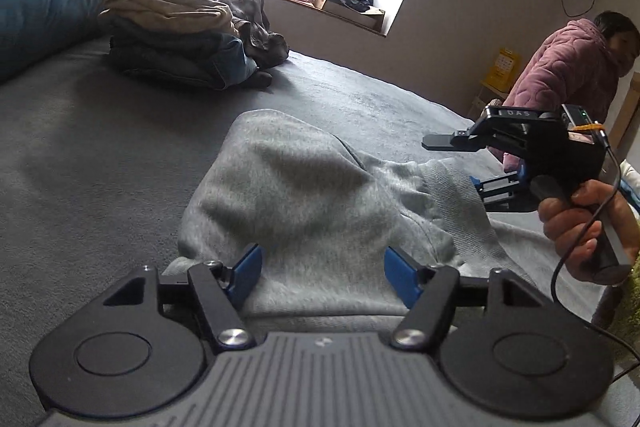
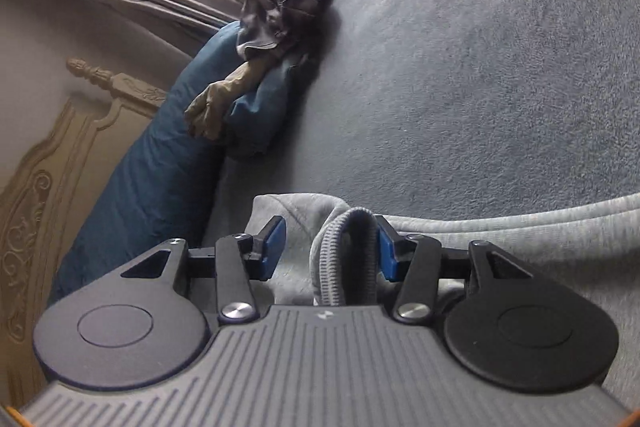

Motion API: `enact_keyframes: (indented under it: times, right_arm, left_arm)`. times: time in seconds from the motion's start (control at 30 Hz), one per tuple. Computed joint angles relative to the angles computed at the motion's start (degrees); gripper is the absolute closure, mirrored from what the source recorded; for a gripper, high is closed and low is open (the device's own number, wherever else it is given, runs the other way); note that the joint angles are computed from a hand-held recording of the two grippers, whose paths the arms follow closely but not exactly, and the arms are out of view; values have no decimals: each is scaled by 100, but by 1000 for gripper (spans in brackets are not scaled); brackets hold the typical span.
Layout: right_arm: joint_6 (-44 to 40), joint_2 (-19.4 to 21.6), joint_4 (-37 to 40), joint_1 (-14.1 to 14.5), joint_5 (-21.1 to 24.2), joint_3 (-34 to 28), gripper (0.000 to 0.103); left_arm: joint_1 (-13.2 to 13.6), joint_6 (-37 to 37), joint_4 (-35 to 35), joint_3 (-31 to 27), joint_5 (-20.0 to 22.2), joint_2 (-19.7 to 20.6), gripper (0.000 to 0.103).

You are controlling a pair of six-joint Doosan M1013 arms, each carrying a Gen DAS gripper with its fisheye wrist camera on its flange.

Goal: Fold clothes

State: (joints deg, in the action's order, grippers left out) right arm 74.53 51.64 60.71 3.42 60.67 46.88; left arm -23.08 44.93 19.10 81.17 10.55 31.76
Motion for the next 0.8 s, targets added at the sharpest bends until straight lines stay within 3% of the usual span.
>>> enact_keyframes:
  times: [0.13,0.2,0.27,0.33,0.43,0.5,0.53,0.6,0.67,0.73,0.8]
  right_arm:
    - [-58,-175,-642,72,-59,246,62]
    - [-84,-295,-471,62,-234,488,86]
    - [-43,-409,-11,5,-248,743,92]
    - [74,-517,670,-86,-124,1013,93]
    - [406,-651,756,-133,-102,1267,93]
    - [656,-684,-73,-81,-366,1268,92]
    - [701,-680,-295,-69,-444,1266,92]
    - [443,-694,-108,-95,-467,1334,89]
    - [39,-859,-316,-40,-802,1494,87]
    - [-176,-1046,-647,7,-1100,1675,78]
    - [-382,-1168,-679,8,-1248,1835,62]
  left_arm:
    - [30,93,-115,30,-100,11,34]
    - [33,-169,112,49,-143,-2,34]
    - [46,-650,506,87,-204,-40,34]
    - [67,-947,680,118,-241,-81,33]
    - [75,-1470,1152,131,-198,-107,33]
    - [55,-1704,1508,101,-129,-94,30]
    - [38,-1561,1510,62,-61,-71,25]
    - [-36,-1124,1464,-104,363,14,25]
    - [-118,-862,1576,-264,793,100,25]
    - [-178,-870,1823,-307,963,132,25]
    - [-209,-880,1930,-312,1021,140,25]
